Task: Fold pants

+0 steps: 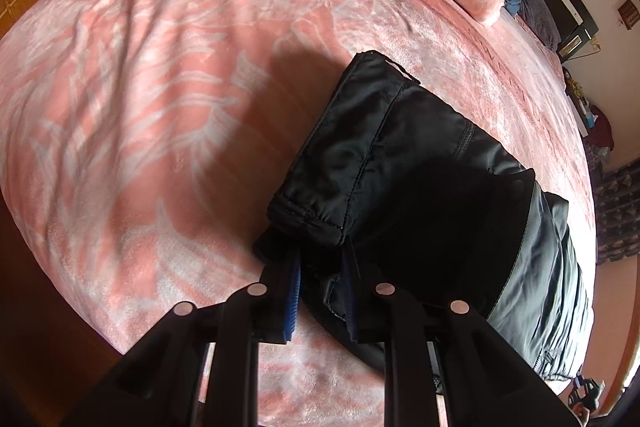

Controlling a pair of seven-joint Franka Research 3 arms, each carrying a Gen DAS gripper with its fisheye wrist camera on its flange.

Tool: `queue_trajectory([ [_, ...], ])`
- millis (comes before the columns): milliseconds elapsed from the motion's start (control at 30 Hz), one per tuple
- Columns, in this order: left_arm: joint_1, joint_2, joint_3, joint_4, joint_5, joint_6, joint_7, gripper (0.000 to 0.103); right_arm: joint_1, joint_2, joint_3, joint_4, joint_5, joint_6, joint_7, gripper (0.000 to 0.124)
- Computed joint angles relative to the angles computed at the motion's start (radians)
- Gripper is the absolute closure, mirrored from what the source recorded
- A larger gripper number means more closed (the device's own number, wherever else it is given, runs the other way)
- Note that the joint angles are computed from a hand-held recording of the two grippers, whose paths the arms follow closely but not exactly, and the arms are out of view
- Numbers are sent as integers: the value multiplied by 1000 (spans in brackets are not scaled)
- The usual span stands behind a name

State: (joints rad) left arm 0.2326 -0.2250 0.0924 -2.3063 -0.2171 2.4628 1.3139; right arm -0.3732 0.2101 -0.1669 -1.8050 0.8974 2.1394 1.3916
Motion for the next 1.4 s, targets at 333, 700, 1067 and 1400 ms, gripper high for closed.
queue_trajectory([
  [333,-9,-72,7,-63,-2,57,51,38,-52,-46,-30,-53,165,6,-63,58],
  [700,-37,-99,10,-105,-18,121,-59,20,-54,13,-3,-44,245,-36,-105,58],
  [1067,-46,-79,2,-116,-24,155,-169,19,-59,39,24,-25,352,-49,-190,93],
  [1400,-50,-116,18,-146,-11,179,-191,19,18,-51,21,11,194,46,-198,105],
])
